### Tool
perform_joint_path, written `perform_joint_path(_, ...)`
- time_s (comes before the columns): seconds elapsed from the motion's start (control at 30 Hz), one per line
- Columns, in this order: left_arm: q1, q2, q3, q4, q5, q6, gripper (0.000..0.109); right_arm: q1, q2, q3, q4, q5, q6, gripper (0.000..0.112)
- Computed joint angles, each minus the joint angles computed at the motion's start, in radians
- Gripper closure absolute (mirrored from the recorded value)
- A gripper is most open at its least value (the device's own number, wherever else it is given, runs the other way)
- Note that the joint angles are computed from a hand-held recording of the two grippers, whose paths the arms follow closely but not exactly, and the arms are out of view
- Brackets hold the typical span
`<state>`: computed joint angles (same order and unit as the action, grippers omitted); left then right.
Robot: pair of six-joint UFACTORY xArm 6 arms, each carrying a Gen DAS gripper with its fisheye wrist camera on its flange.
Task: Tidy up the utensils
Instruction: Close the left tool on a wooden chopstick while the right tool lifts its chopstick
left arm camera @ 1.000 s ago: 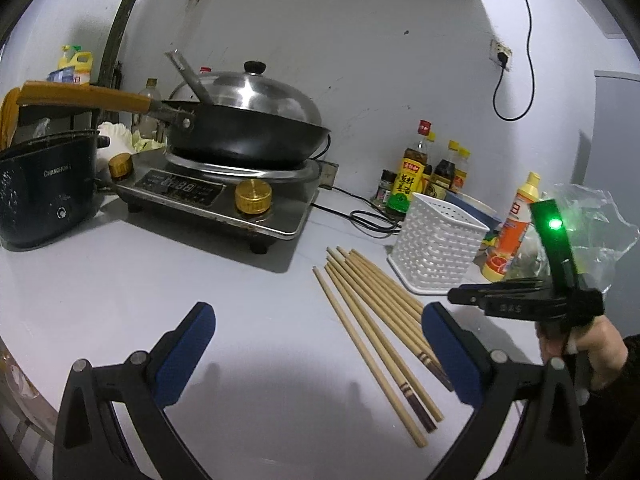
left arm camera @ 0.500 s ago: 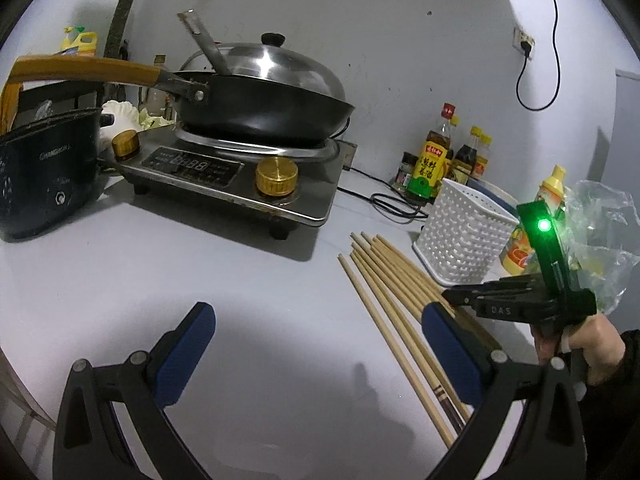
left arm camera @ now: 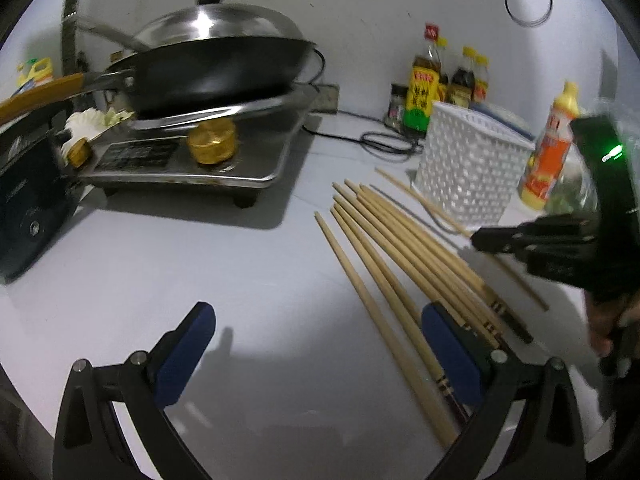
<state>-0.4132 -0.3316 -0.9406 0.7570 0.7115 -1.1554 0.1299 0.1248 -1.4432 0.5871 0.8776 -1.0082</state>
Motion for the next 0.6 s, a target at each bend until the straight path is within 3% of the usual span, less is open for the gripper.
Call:
perform_joint_path(0.23, 0.001, 0.147, -0.134, -0.121, 0.095, 0.168, 0.032, -0.077, -0.056, 0.023, 0.127, 0.112, -0.1, 0.107)
perform_joint_path(0.33, -0.003, 0.183, -0.174, -0.14, 0.132, 0.205, 0.035, -0.105, -0.071, 0.024, 0.177, 0.157, -0.137, 0.107)
perform_joint_path(0.5, -0.006, 0.214, -0.215, -0.142, 0.175, 0.235, 0.044, -0.123, -0.063, 0.012, 0.219, 0.176, -0.167, 0.106)
perform_joint_path(0.6, -0.008, 0.226, -0.233, -0.15, 0.182, 0.258, 0.058, -0.135, -0.058, 0.006, 0.235, 0.191, -0.177, 0.106)
